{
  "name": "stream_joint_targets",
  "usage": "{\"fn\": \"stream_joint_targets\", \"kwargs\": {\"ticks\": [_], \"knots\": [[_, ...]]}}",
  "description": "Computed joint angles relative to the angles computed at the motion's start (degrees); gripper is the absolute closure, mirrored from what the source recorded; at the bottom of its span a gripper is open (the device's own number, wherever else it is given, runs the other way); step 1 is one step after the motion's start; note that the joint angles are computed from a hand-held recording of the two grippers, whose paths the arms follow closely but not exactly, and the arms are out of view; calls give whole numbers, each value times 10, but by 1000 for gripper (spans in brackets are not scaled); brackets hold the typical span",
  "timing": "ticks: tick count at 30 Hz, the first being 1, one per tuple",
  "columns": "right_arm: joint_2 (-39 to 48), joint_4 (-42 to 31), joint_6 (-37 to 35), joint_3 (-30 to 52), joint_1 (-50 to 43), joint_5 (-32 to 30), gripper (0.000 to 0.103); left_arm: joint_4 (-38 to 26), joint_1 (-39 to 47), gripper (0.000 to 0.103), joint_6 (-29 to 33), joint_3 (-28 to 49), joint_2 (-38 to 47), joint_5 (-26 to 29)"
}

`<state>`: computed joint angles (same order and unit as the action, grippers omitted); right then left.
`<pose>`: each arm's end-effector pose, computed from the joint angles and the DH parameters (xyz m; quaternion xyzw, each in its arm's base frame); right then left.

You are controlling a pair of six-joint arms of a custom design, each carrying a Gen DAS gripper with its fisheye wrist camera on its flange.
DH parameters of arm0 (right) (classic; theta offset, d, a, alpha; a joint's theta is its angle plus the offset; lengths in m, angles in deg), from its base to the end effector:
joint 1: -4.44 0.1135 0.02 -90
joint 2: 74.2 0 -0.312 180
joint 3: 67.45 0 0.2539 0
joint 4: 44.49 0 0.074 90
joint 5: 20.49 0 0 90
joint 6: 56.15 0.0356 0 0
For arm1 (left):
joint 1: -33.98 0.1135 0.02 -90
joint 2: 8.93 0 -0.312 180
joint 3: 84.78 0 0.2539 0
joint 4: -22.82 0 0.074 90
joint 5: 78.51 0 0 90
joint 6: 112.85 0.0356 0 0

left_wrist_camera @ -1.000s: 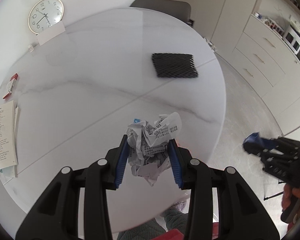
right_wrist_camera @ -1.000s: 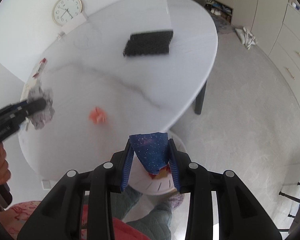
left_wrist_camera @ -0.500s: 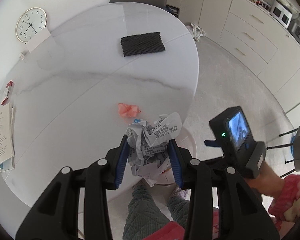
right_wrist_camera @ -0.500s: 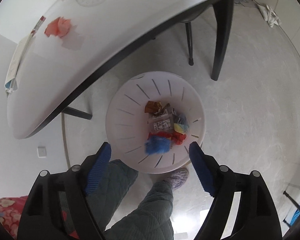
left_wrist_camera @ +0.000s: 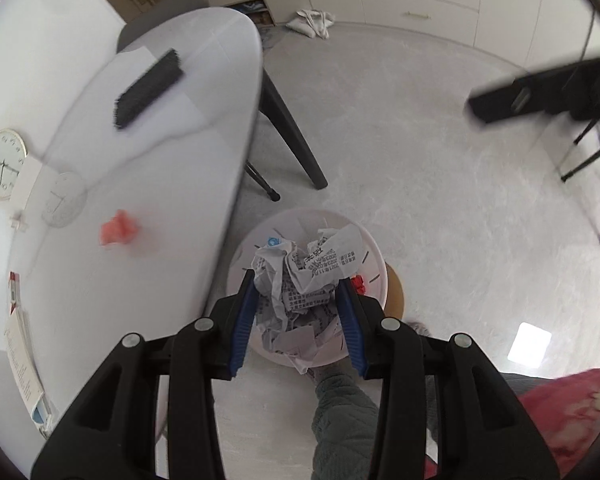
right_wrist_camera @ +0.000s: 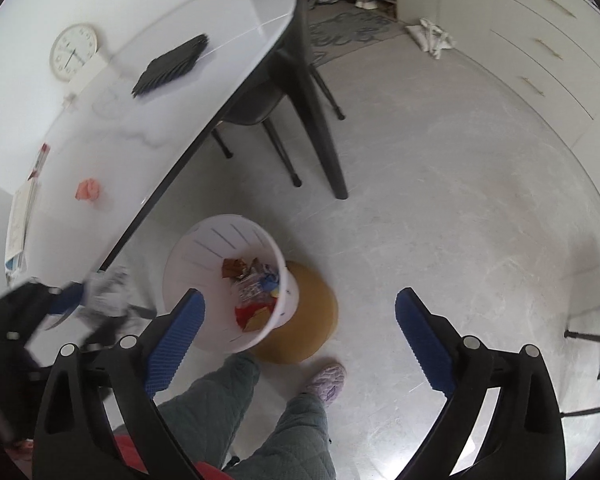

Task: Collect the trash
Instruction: 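Lower the white paper over the bin and open the left tool, then move both open tools back over the table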

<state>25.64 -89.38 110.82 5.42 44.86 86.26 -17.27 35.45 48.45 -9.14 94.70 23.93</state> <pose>0.2604 0.2083 0.2030 0.3282 0.9205 0.0585 0.2039 0.3584 0.0015 0.1967 0.5755 0.7885 0.0265 0.2153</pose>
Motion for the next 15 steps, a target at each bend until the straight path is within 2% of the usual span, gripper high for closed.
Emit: {"fn": "stream_joint_targets", "kwargs": {"ticks": [4, 6, 8, 9, 11, 15], "knots": [[-22, -7, 35, -28, 13, -1, 7, 148, -26, 62, -9, -74, 52, -38], [-26, -1, 45, -40, 17, -5, 7, 207, -36, 54, -14, -90, 90, -59], [-21, 2, 55, -45, 20, -11, 7, 246, -41, 34, -16, -98, 115, -71], [-21, 1, 59, -47, 23, -14, 7, 267, -42, 32, -15, -105, 123, -73], [-18, 9, 64, -53, 25, -20, 7, 284, -44, 24, -14, -112, 132, -78], [-17, 12, 59, -52, 23, -24, 7, 250, -45, 23, -15, -112, 110, -68]]}}
